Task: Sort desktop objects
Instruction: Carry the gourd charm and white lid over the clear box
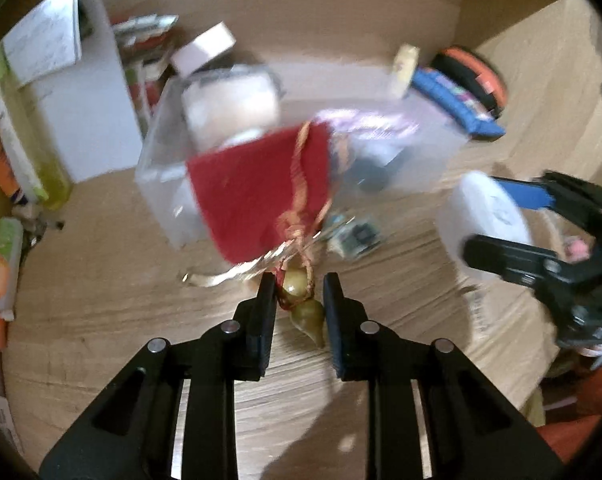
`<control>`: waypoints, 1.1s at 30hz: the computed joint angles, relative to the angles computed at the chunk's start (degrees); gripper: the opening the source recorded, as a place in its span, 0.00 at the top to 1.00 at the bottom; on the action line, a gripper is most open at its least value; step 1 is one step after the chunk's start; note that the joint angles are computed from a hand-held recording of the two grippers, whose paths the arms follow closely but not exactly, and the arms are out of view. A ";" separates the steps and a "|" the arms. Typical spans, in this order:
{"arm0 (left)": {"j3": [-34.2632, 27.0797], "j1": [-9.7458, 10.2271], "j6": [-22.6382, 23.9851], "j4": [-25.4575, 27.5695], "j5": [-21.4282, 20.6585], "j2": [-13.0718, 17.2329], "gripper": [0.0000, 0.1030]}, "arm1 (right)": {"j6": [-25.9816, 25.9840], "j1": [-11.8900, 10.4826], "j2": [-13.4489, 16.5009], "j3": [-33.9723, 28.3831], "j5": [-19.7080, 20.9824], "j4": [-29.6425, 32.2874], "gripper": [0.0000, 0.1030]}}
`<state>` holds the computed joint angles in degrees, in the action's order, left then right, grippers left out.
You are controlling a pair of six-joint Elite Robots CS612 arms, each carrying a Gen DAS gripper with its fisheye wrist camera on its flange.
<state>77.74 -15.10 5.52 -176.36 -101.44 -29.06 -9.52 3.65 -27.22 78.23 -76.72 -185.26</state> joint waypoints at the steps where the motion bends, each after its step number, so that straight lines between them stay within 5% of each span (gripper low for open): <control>1: 0.08 0.01 -0.11 -0.58 -0.65 -0.20 0.78 | 0.18 -0.10 -0.06 -0.02 0.19 -0.45 0.39; 10: -2.12 0.63 -0.08 -5.71 -3.68 -1.24 0.78 | 0.97 -0.59 -0.22 -2.21 0.54 -3.51 0.39; 14: -4.50 0.76 -0.23 -7.29 -1.92 -1.10 0.78 | 2.00 -0.78 0.46 -4.55 -0.06 -2.66 0.39; 33: -14.58 2.47 -2.31 3.64 -3.40 4.44 0.78 | 5.84 -0.81 4.67 -16.10 -1.59 7.57 0.39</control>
